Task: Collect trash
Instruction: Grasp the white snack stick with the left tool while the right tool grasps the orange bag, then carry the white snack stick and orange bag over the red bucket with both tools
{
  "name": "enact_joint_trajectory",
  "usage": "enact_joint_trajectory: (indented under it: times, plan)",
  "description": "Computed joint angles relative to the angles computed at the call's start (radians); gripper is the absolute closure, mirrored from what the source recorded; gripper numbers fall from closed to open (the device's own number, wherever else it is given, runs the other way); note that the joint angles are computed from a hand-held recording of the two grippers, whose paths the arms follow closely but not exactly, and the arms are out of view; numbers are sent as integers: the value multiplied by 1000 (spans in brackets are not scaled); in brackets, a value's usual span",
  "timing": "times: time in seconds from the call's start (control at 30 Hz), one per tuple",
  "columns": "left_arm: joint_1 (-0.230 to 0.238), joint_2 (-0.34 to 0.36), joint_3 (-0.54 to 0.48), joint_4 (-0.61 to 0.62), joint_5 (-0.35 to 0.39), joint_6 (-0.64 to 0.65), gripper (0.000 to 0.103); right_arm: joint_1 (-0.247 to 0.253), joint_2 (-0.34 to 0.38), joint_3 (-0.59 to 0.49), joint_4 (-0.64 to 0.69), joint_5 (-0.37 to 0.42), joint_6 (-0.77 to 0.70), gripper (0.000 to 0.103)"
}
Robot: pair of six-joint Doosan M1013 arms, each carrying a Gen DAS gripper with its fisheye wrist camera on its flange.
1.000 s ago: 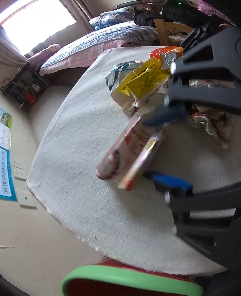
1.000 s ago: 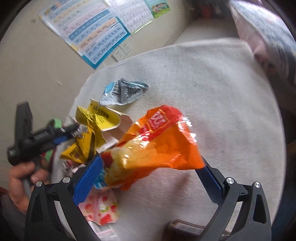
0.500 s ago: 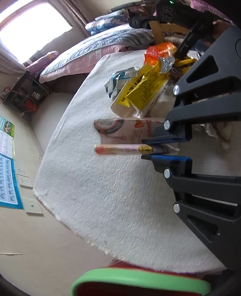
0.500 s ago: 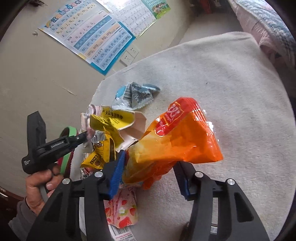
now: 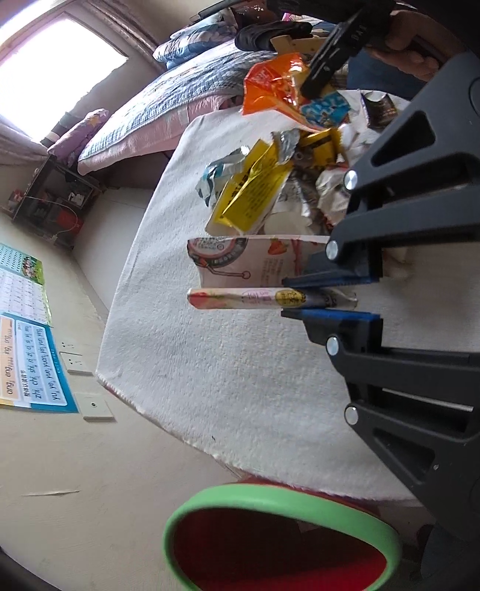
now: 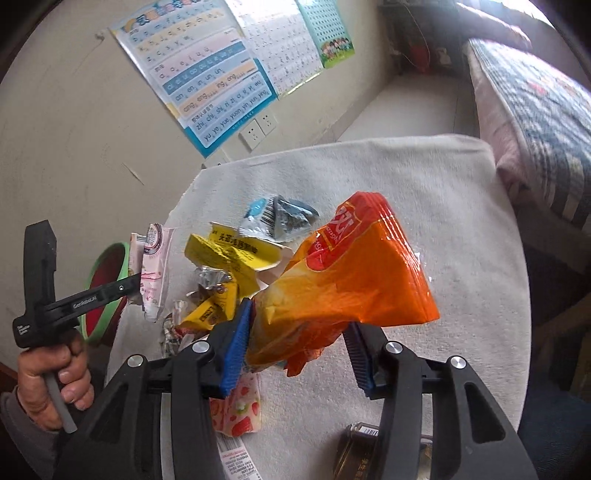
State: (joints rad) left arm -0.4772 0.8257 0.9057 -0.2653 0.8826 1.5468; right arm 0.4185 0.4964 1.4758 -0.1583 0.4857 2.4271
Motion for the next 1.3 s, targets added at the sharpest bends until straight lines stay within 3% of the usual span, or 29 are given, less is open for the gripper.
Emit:
enact_joint_trajectory:
  times: [0.3,0.63,1.3]
  plan:
    - [10,-69,104,-16,-68,13,93,29,-7,-27,-114,27,60,56]
    - [24,-123,185,-24,-130,6,93,59,4,-80,-133,50,8,56]
    - [72,-190,275,42,-206,-70,93,94,111,-266,37,78,-260,56]
